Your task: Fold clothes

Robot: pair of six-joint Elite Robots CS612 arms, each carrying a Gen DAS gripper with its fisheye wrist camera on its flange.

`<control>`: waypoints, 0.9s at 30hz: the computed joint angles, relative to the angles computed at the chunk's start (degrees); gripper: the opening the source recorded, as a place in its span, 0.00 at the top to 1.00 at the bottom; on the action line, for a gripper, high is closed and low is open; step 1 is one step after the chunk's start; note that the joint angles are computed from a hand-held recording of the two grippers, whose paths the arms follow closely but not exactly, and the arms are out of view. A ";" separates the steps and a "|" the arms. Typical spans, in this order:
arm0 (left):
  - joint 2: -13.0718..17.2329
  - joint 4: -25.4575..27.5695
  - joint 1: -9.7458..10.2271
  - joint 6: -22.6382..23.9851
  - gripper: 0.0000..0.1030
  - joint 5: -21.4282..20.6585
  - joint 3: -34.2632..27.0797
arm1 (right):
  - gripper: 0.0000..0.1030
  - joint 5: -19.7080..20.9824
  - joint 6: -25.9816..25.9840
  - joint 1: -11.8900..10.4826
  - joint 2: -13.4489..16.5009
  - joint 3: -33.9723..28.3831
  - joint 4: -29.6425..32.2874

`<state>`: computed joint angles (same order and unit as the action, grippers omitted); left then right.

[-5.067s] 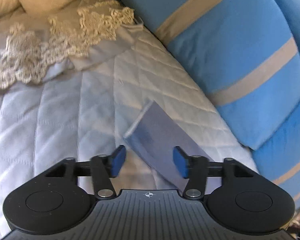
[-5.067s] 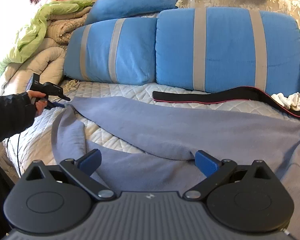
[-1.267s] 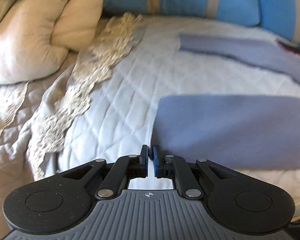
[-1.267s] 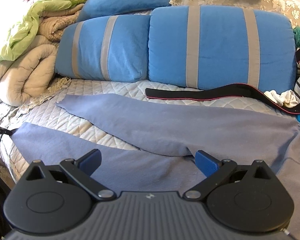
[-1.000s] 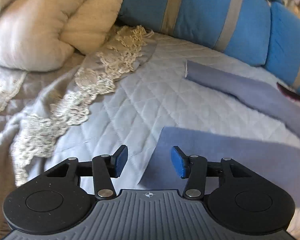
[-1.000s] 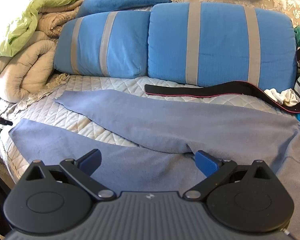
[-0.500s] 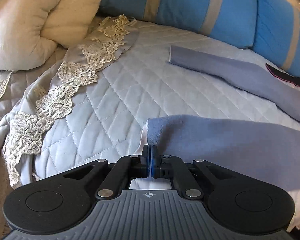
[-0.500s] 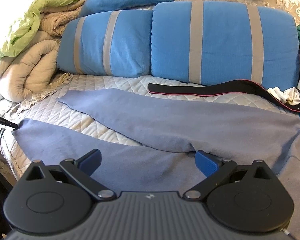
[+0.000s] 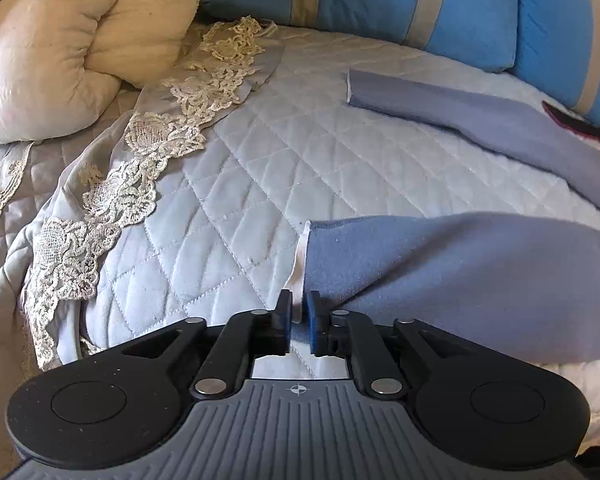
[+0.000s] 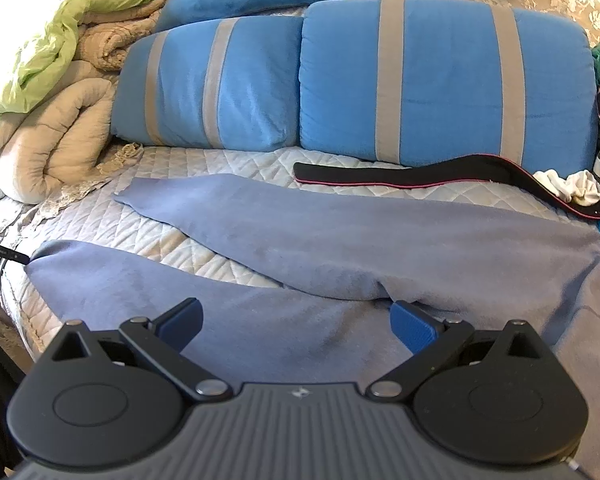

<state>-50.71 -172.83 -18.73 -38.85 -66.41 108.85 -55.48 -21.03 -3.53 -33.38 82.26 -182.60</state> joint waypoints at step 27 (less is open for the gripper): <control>3.87 -0.60 0.97 16.53 0.74 5.16 -5.30 | 0.00 -1.79 -1.24 0.29 -0.08 -0.28 1.79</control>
<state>-46.84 -173.43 -17.76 -22.31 -61.25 103.54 -57.26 -22.27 -3.24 -33.46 81.98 -180.81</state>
